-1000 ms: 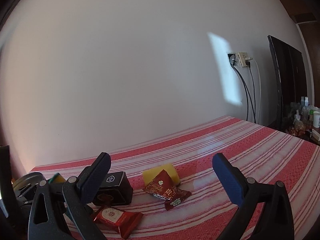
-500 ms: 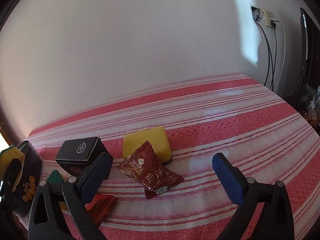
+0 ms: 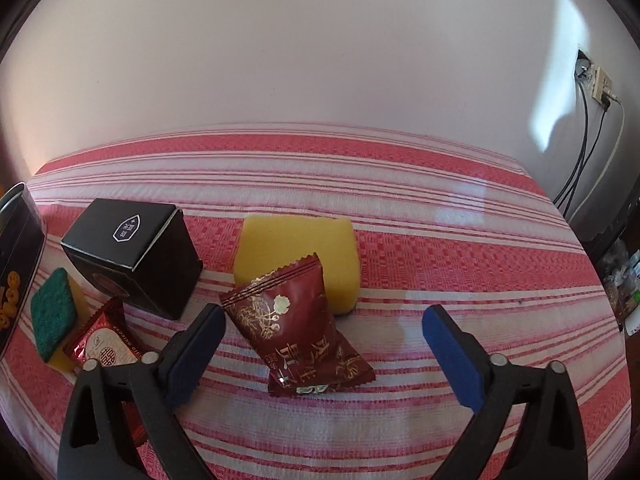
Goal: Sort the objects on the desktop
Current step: 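Carry the green-yellow sponge and red candy packet over the metal tin with both tools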
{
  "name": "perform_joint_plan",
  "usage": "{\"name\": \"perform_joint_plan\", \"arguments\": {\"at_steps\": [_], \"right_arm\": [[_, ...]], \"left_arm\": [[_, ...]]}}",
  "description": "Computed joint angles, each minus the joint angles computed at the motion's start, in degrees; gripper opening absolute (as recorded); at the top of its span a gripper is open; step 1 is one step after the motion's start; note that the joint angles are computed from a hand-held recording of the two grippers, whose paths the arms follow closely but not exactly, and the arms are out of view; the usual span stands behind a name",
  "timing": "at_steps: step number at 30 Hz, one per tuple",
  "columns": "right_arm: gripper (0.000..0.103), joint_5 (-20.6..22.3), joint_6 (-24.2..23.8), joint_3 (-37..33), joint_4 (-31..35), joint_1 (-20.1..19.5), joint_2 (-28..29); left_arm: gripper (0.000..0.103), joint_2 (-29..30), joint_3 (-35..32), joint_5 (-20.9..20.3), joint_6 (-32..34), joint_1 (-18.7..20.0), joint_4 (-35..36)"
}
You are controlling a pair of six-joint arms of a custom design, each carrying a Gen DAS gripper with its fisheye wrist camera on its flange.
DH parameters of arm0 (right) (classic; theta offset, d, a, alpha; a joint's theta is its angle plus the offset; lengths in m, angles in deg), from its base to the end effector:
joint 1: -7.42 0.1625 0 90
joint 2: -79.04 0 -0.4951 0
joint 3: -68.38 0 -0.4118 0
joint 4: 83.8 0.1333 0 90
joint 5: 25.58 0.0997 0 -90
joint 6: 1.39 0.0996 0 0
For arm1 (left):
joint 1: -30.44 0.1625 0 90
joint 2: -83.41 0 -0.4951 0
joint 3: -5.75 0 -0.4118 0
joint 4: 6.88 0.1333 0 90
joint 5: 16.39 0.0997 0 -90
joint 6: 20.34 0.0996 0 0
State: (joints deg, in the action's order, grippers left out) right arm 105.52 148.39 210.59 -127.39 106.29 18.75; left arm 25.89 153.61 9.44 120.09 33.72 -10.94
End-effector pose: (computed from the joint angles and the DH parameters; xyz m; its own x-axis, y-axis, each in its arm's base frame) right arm 0.1133 -0.2863 0.0600 -0.6639 0.0314 0.7471 -0.4974 0.7275 -0.4726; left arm -0.1537 -0.2321 0.1186 -0.6988 0.2964 -0.6510 0.7149 0.3190 -0.6222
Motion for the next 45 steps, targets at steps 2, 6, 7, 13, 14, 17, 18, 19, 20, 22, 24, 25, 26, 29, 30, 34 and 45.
{"name": "perform_joint_plan", "arguments": {"at_steps": [2, 6, 7, 13, 14, 17, 18, 19, 20, 22, 24, 25, 26, 29, 30, 34, 45], "right_arm": [[0.044, -1.8, 0.8, 0.2, 2.1, -1.6, -0.7], [0.041, -4.5, 3.7, 1.9, 2.0, -3.4, -2.8], [0.041, -5.4, 4.5, 2.6, 1.2, -3.5, -3.4], [0.040, -22.2, 4.7, 12.8, -9.5, -9.3, -11.0], [0.040, -23.7, 5.4, 13.4, -10.4, -9.2, -11.7], [0.041, -22.9, 8.7, 16.4, -18.9, -5.6, -9.3], [0.041, -22.4, 9.7, 17.3, -22.2, -4.1, -8.0], [0.041, -21.3, 10.8, 18.3, -25.8, -1.9, -6.3], [0.041, -21.8, 10.6, 18.4, -28.6, -1.9, -4.7], [0.041, -18.1, 11.7, 17.9, -32.1, 3.0, -1.5], [0.041, -13.8, 11.2, 17.7, -36.9, 8.0, 1.7], [0.041, -10.4, 10.2, 16.9, -38.9, 11.3, 3.7], [0.041, -7.9, 8.7, 16.7, -40.9, 13.8, 4.9], [0.041, -3.5, 4.6, 16.0, -47.1, 18.5, 9.4], [0.041, -2.7, 3.5, 16.0, -48.7, 19.6, 10.3], [0.041, 0.1, 0.6, 14.8, -50.0, 22.9, 12.5], [0.041, -0.3, 1.0, 15.0, -51.0, 24.1, 13.7]], "left_arm": [[0.068, 0.4, -0.8, 0.0, 1.8, 0.8, -1.2], [0.068, 0.5, -0.7, -0.1, 1.6, 0.6, -1.3], [0.068, 0.5, -0.6, -0.1, 1.6, 0.6, -1.3], [0.068, 1.2, -0.6, -0.3, 1.7, 0.5, -2.0], [0.068, 1.3, -0.6, -0.5, 1.5, 0.4, -2.0], [0.068, 1.8, -0.4, -1.1, 0.5, -0.1, -2.0], [0.068, 1.9, -0.3, -1.3, 0.2, -0.2, -1.9], [0.068, 1.9, -0.3, -1.4, 0.2, -0.2, -2.1], [0.068, 1.8, -0.2, -1.5, 0.4, -0.2, -2.2], [0.068, 1.5, -0.4, -1.6, 1.2, 0.2, -2.4], [0.068, 1.5, -0.5, -1.7, 1.7, 0.3, -2.8], [0.068, 1.5, -0.4, -1.8, 1.7, 0.2, -3.0], [0.068, 1.3, -0.5, -1.8, 2.2, 0.4, -3.3], [0.068, 0.9, -0.2, -1.8, 2.8, 0.5, -3.8], [0.068, 0.9, -0.2, -1.9, 2.8, 0.5, -3.8], [0.068, 0.8, -0.2, -2.0, 3.0, 0.5, -3.6], [0.067, -1.3, 1.5, -2.5, 0.1, 0.1, -3.3]]}}
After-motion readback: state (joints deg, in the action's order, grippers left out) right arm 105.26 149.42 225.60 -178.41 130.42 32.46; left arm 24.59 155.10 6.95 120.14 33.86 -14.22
